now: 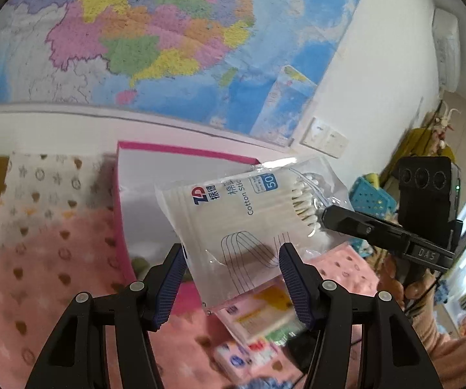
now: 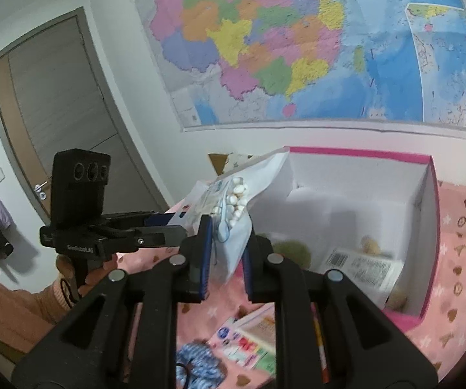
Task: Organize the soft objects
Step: 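Grasp the cotton swab bag with the right gripper and lift it, then carry the cotton swab bag with the right gripper into the pink box and release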
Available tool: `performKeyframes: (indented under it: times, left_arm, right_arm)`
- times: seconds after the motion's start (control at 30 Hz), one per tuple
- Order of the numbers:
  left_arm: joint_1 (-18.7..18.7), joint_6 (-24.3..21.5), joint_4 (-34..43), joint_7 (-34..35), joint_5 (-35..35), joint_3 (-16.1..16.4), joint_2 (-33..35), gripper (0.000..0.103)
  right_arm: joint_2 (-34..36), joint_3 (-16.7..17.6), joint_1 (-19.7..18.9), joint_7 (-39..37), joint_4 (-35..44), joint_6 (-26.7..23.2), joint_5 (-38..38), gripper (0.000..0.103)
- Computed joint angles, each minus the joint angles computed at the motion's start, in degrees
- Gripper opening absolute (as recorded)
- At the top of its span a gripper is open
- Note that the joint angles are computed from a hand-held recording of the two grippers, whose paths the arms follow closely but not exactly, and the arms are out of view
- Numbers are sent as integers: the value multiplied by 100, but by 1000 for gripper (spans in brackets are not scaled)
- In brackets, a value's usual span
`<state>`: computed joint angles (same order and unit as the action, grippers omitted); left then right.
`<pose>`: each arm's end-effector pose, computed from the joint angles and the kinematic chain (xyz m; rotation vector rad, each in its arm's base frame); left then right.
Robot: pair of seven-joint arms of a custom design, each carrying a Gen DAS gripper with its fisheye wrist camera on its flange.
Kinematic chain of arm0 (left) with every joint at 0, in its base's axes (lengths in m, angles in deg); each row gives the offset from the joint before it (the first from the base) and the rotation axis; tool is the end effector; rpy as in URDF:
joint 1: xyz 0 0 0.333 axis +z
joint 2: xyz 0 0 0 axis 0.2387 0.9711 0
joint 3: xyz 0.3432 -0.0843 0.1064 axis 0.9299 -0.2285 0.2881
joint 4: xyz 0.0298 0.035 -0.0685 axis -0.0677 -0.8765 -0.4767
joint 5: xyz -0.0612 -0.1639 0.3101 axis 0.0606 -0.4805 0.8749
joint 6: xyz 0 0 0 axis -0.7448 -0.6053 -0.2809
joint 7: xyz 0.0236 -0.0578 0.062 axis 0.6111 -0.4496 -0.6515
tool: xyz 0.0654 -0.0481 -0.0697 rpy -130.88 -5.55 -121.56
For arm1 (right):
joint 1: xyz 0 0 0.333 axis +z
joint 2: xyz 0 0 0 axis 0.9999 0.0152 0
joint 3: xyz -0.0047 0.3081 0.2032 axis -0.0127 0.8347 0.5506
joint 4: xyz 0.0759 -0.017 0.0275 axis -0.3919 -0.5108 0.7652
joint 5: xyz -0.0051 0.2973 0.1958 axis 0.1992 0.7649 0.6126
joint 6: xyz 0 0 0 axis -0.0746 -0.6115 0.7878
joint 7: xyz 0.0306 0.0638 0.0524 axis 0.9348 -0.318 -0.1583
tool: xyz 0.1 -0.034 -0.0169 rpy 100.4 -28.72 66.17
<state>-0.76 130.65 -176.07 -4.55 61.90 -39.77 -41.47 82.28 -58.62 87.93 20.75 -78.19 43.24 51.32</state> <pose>0.6070 -0.2908 0.4042 -1.6787 1.8799 -1.4109 0.6856 0.0985 0.4773 -1.8705 0.8239 0.0980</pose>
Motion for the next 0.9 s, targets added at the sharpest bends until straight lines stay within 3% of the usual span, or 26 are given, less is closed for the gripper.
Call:
performKeyframes:
  times: [0.2, 0.37, 0.47, 0.53, 0.57, 0.67, 0.73, 0.77, 0.9]
  left_arm:
    - [42, -714, 795, -5, 0, 54, 344, 60]
    - [249, -1366, 1427, -24, 26, -162, 726, 60]
    - [48, -1662, 1780, -99, -110, 101, 913, 60]
    - [-285, -1846, 1940, -255, -170, 538, 968, 60]
    - [-336, -1906, 1996, -282, -150, 602, 996, 60]
    - [-379, -1823, 1945, -298, -39, 634, 989, 60]
    - [-498, -1732, 1873, -340, 4, 784, 945, 60]
    - [-682, -1674, 1805, -410, 11, 1020, 900, 60]
    - [-719, -1433, 1561, -444, 48, 1054, 761, 60]
  right_arm:
    - [750, 81, 5, 817, 1031, -200, -355, 19]
    - [1402, 167, 106, 1738, 1927, -175, -951, 24]
    - [1749, 130, 249, 2458, 2363, 25, -1437, 45]
    - [1966, -65, 478, 3039, 2642, 193, -2018, 47]
    - [2038, -120, 536, 3264, 2731, 213, -2241, 50]
    - [2139, -64, 485, 3631, 2784, 191, -2571, 51]
    - [2020, 86, 359, 3506, 2529, 293, -2641, 51]
    - [1964, 150, 306, 3424, 2421, 315, -2664, 51]
    - [1718, 230, 225, 3181, 2009, 526, -2719, 51]
